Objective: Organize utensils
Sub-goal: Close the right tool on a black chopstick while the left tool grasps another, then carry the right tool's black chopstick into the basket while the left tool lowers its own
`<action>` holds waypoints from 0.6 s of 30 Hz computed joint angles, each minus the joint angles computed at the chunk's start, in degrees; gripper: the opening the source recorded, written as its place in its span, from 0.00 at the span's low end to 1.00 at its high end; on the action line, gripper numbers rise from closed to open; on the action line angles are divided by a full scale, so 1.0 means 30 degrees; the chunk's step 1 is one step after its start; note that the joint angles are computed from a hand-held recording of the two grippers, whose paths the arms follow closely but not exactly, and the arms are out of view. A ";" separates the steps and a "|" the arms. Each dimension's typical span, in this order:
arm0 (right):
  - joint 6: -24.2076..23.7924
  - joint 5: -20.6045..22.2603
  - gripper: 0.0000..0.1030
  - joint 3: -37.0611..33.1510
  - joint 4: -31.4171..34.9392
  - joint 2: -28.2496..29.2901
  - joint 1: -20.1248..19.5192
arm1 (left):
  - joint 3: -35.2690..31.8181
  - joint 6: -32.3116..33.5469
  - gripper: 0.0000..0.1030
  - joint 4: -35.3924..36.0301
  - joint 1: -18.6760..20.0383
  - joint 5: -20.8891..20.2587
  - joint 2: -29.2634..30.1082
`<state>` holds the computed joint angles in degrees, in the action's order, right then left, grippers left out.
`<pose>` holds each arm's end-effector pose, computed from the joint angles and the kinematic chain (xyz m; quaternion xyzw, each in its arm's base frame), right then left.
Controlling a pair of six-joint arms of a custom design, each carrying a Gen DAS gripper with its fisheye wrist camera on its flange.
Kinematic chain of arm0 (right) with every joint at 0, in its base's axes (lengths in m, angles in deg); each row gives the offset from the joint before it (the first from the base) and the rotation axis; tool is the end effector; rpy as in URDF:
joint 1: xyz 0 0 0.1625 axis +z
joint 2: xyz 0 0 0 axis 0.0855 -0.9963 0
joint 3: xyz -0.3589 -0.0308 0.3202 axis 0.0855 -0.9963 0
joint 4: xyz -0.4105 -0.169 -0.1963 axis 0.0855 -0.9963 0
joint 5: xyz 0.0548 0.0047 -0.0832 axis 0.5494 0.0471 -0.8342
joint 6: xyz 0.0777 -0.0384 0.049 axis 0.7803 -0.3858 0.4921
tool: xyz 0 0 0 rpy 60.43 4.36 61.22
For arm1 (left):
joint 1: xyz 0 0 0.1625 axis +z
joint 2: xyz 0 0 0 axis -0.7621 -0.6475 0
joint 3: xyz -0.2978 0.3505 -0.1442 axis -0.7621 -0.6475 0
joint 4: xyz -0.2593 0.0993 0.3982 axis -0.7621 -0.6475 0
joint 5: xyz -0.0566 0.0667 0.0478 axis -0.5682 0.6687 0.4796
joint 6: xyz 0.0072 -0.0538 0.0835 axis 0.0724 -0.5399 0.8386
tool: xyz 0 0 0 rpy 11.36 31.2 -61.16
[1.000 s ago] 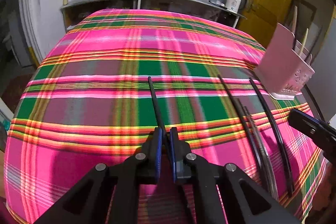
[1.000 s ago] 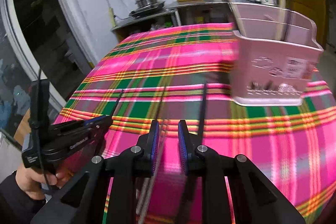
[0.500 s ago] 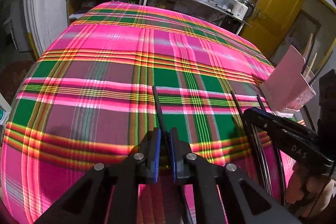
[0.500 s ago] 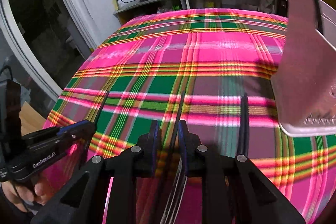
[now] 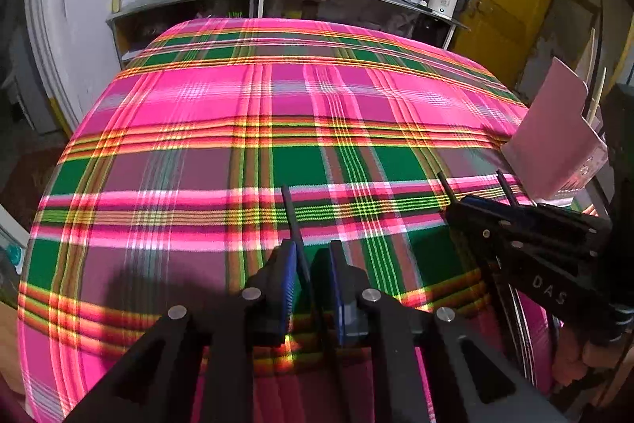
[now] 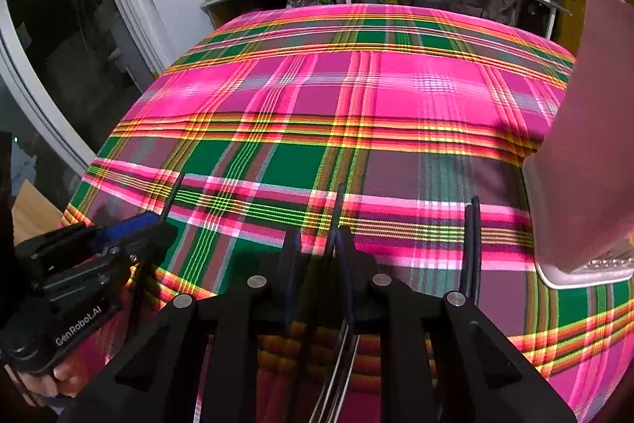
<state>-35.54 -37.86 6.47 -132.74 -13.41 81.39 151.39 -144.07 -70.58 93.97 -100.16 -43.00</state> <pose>0.0595 -0.8489 0.3478 0.4310 -0.8862 0.0728 0.1532 -0.4366 -0.7364 -0.0470 -0.0972 0.8467 -0.3860 0.3532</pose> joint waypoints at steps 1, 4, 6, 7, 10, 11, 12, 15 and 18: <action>-0.0165 -0.0146 0.08 0.0082 -0.0224 0.0017 0.0052 | -0.0068 -0.0064 0.14 0.0162 0.0021 0.0031 0.0009; 0.0038 -0.0260 0.06 -0.0022 -0.0124 0.0147 0.0152 | -0.0112 -0.0128 0.07 0.0429 0.0041 0.0165 0.0014; 0.0204 -0.0231 0.06 -0.0201 0.0257 0.0196 0.0147 | 0.0109 0.0073 0.06 -0.0228 0.0075 -0.0004 -0.0095; 0.0304 -0.0181 0.06 -0.0291 0.0506 0.0201 0.0145 | 0.0223 0.0165 0.06 -0.0568 0.0077 -0.0166 -0.0171; 0.0407 0.0337 0.06 -0.0352 0.1100 -0.0039 0.0096 | 0.0502 0.0745 0.05 -0.1606 -0.0108 -0.0112 -0.0290; 0.0432 0.0599 0.05 -0.0344 0.1245 -0.0190 0.0094 | 0.0547 0.0909 0.04 -0.1826 -0.0179 -0.0037 -0.0314; 0.0453 0.0809 0.05 -0.0369 0.1357 -0.0295 0.0095 | 0.0570 0.1178 0.04 -0.2199 -0.0287 0.0055 -0.0316; 0.0461 0.1523 0.05 -0.0458 0.1623 -0.0691 0.0120 | 0.0737 0.1827 0.04 -0.3053 -0.0670 0.0442 -0.0480; 0.0439 0.2303 0.05 -0.0549 0.1849 -0.1167 0.0142 | 0.0913 0.2454 0.04 -0.3907 -0.1117 0.0908 -0.0691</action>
<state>-34.23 -30.96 4.83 -127.19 -16.91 81.81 154.13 -136.71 -82.30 90.62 -97.44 -45.07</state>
